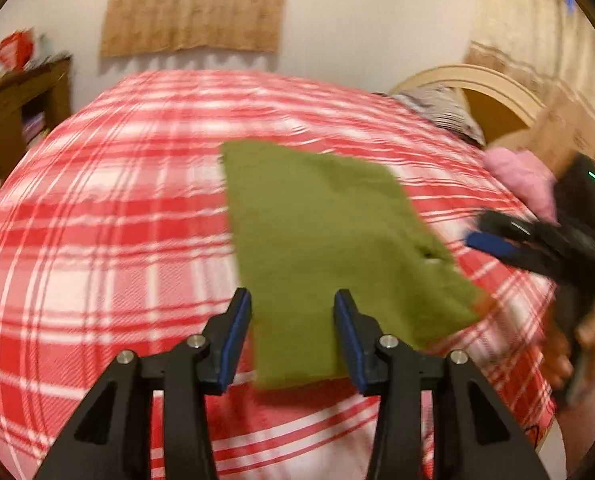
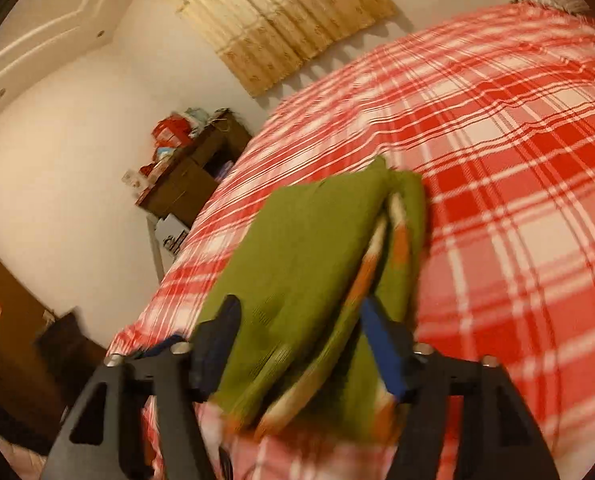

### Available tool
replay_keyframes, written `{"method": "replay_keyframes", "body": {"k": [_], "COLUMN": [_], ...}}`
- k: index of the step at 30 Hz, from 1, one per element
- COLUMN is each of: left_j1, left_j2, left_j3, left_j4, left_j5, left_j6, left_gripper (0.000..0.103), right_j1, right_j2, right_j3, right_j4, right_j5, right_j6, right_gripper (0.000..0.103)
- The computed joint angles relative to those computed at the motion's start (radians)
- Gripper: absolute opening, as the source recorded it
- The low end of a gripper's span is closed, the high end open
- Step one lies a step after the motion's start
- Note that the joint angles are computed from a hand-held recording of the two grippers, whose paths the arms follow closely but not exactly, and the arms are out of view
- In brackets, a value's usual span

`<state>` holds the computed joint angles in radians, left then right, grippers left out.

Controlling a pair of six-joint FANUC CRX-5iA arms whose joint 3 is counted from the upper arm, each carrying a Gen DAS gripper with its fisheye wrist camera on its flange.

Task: Fold small clothes
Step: 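Fold the bundle over and open both grippers above the folded sweater, then grasp the sweater end with the right gripper while the left gripper pinches the opposite end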

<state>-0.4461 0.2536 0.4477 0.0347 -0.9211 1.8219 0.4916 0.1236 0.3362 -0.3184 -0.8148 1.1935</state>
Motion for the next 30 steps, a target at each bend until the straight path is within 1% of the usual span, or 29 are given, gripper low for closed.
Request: {"method": "replay_keyframes", "body": {"k": [2,4,6,8,9,11,12,13,14,16,17,19,21,24,25,27,28,29,30], "left_j1": [0.005,0.008,0.006,-0.007,-0.013,-0.018,-0.017,-0.016,-0.012,-0.006,-0.002,-0.001,-0.001,0.002,0.003,0.0,-0.005,-0.014,-0.023], "left_j2": [-0.007,-0.016,-0.016,-0.015,-0.017,-0.022,-0.021,-0.019,-0.016,-0.011,-0.008,-0.003,0.001,0.019,0.03,0.051,0.062,0.075,0.085], "left_j3": [-0.014,-0.03,-0.031,-0.014,-0.007,-0.001,0.001,0.005,0.009,0.014,0.019,0.029,0.039,0.054,0.061,0.075,0.085,0.1,0.117], "left_j4": [-0.008,-0.005,-0.012,-0.047,-0.066,-0.093,-0.098,-0.103,-0.102,-0.089,-0.082,-0.083,-0.091,-0.075,-0.066,-0.054,-0.059,-0.082,-0.11], "left_j5": [-0.002,-0.001,-0.006,-0.025,-0.035,-0.046,-0.049,-0.051,-0.051,-0.053,-0.055,-0.056,-0.054,-0.058,-0.063,-0.077,-0.085,-0.099,-0.117], "left_j6": [0.036,0.053,0.066,0.086,0.089,0.089,0.087,0.09,0.091,0.093,0.094,0.091,0.093,0.086,0.082,0.078,0.082,0.092,0.099], "left_gripper": [0.046,0.046,0.047,0.051,0.051,0.054,0.056,0.058,0.059,0.059,0.059,0.059,0.059,0.059,0.059,0.059,0.059,0.059,0.059], "right_j1": [0.044,0.078,0.102,0.114,0.114,0.126,0.127,0.127,0.126,0.138,0.14,0.157,0.151,0.145,0.141,0.113,0.105,0.101,0.095], "right_j2": [-0.04,-0.049,-0.031,-0.008,0.007,0.02,0.022,0.028,0.042,0.058,0.055,0.03,0.003,-0.005,-0.001,0.015,0.007,-0.019,-0.03], "right_j3": [-0.054,-0.081,-0.082,-0.07,-0.058,-0.056,-0.055,-0.048,-0.026,-0.003,-0.006,-0.035,-0.056,-0.067,-0.068,-0.067,-0.091,-0.136,-0.149], "right_j4": [0.044,0.105,0.136,0.151,0.15,0.166,0.16,0.157,0.154,0.2,0.218,0.303,0.332,0.387,0.388,0.32,0.298,0.287,0.273], "right_j5": [0.013,0.001,-0.029,-0.053,-0.062,-0.052,-0.039,-0.037,-0.061,-0.106,-0.106,-0.085,-0.063,-0.097,-0.117,-0.156,-0.132,-0.069,-0.05], "right_j6": [-0.027,-0.08,-0.104,-0.126,-0.129,-0.15,-0.143,-0.133,-0.117,-0.125,-0.116,-0.138,-0.153,-0.174,-0.177,-0.165,-0.166,-0.176,-0.184], "right_gripper": [0.065,0.065,0.065,0.065,0.065,0.065,0.055,0.03,0.019,0.012,0.012,0.011,0.011,0.011,0.011,0.011,0.011,0.011,0.011]}}
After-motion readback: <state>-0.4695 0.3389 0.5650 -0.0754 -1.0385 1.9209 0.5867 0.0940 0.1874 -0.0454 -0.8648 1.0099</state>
